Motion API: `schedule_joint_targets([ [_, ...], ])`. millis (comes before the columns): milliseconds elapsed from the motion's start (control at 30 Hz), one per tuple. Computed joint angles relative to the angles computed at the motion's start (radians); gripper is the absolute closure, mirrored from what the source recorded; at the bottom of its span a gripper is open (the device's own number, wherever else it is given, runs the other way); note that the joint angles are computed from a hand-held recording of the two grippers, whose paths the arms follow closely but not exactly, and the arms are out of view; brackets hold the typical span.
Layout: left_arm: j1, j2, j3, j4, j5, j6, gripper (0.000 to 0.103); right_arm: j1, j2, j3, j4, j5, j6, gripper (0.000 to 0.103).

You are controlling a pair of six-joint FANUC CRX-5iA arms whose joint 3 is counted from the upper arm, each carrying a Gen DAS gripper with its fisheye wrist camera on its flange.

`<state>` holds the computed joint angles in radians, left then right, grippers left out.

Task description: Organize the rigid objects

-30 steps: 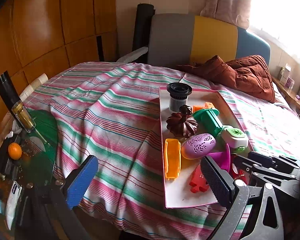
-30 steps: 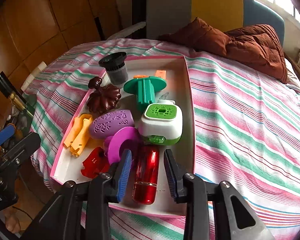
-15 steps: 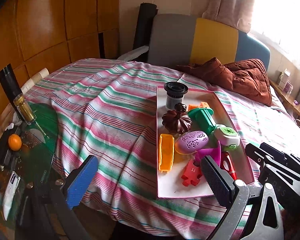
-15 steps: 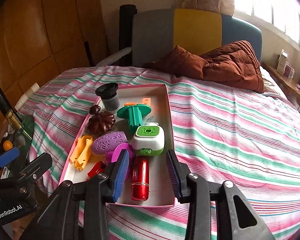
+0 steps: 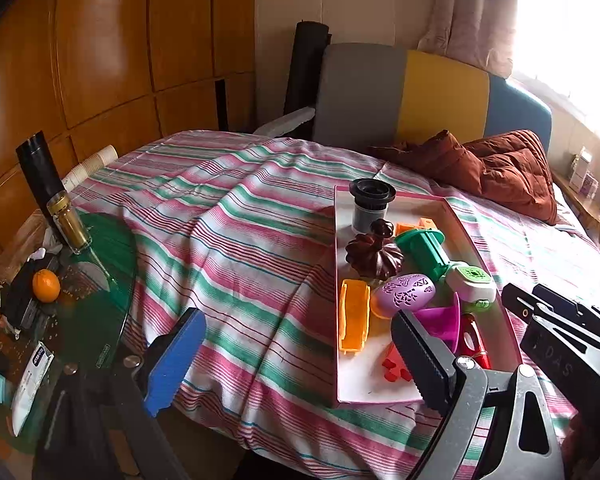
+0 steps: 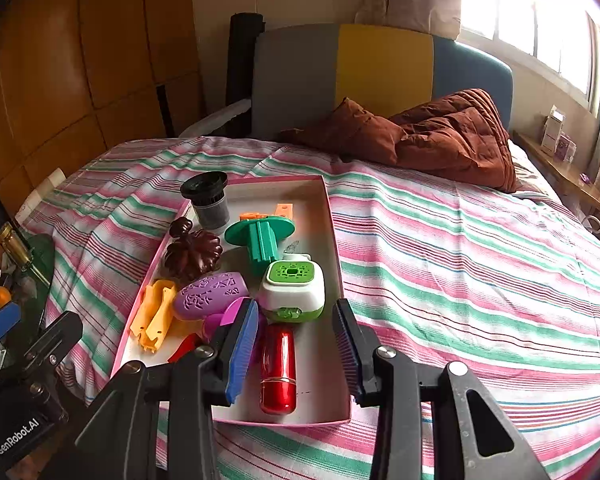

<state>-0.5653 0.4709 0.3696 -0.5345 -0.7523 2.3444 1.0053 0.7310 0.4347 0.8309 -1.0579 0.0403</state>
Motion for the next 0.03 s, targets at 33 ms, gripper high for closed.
schedule_joint_targets([
  [33,0.001,0.001,0.002,0.002,-0.002,-0.005,0.008,-0.001,-0.003,-0.004,0.003,0.007,-0.005,0.064],
])
